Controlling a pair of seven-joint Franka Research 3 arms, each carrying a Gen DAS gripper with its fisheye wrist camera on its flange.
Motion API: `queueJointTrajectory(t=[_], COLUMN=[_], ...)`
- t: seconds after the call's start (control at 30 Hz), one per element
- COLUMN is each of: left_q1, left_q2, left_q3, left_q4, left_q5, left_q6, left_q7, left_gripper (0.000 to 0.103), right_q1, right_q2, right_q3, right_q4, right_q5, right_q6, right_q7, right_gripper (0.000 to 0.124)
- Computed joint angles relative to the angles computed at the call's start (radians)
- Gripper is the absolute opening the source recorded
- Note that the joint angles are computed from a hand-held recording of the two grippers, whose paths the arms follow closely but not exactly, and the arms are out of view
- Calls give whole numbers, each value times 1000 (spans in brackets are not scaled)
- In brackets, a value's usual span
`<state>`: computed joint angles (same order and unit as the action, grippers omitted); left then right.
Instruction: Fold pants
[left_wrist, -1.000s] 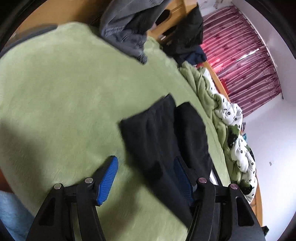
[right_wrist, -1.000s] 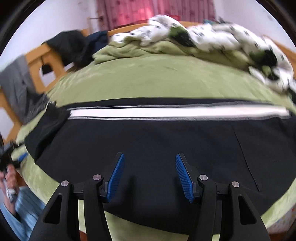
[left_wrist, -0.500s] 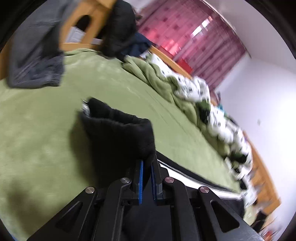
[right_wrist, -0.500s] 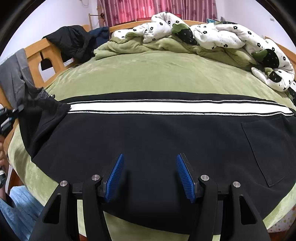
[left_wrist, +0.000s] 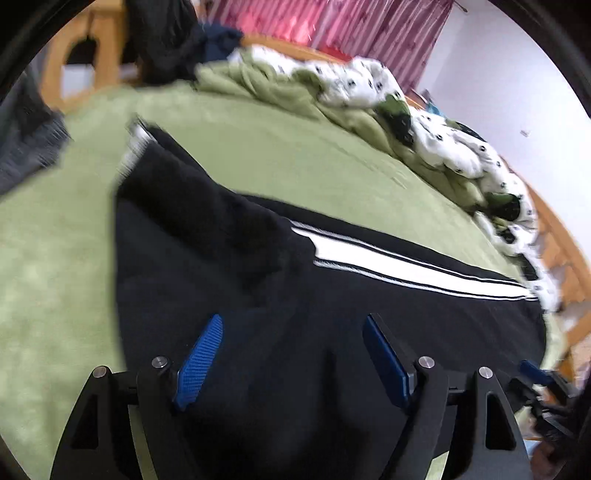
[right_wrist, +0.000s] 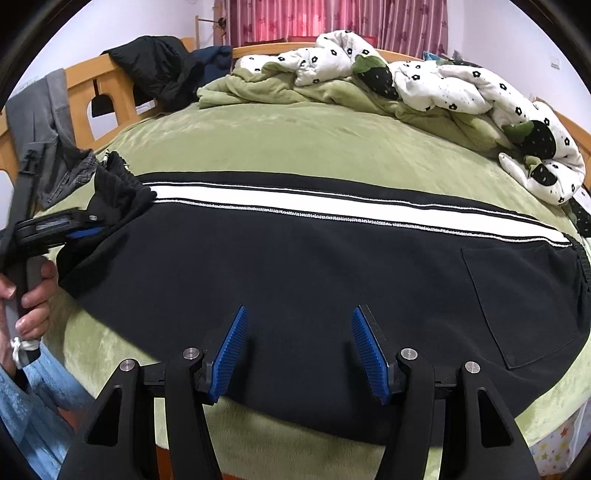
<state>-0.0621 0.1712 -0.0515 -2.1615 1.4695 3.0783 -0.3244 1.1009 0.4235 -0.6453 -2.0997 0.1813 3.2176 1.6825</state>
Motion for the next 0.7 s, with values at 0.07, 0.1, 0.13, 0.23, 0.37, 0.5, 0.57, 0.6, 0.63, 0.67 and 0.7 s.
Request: queueJointTrajectory(t=[0.07, 0.1, 0.13, 0.23, 0.37, 0.5, 0.57, 0.6, 0.63, 0.67, 0.7], left_q1=[-27, -34, -42, -56, -117, -118, -124, -133, -146, -154, -154], left_q2=[-33, -34, -26, 33, 118, 109, 80, 66, 45, 31, 22], left_q3=[-16, -28, -40, -58, -45, -29, -20, -18, -20, -27, -34], left_q4=[-23, -24, -17, 54, 160, 174, 159, 152, 145, 143, 142], left_q5=[2, -26, -83, -275, -350, -408, -381, -344, -289, -248, -224], left_q6=[-119, -174, -234, -368, -545, -539, -501, -498, -496, -491, -470], left_q7=[38, 81, 144, 380, 526, 530, 481, 456, 437, 422, 414], left_gripper=[76, 76, 76, 76, 75, 15, 8, 7, 7, 7, 7], right_q1=[-28, -29, -27, -14, 11, 65, 48, 34, 13, -6, -18], right_q2=[-17, -22, -25, -30, -25, -24, -38, -50, -62, -71, -78], right_q3=[31, 34, 34, 29, 2, -59, -46, -33, -15, 3, 11], right_q4=[-7, -11, -17, -25, -27, -39, -49, -58, -70, -78, -89], right_q5=[-2, -1, 2, 26, 55, 87, 103, 113, 124, 134, 148], right_q6=[9, 16, 23, 30, 28, 30, 38, 48, 64, 79, 96], right_q7=[-13, -18, -25, -48, -69, -65, -76, -83, -93, -105, -115], right_gripper=[59, 59, 59, 59, 59, 59, 59, 59, 59, 59, 59])
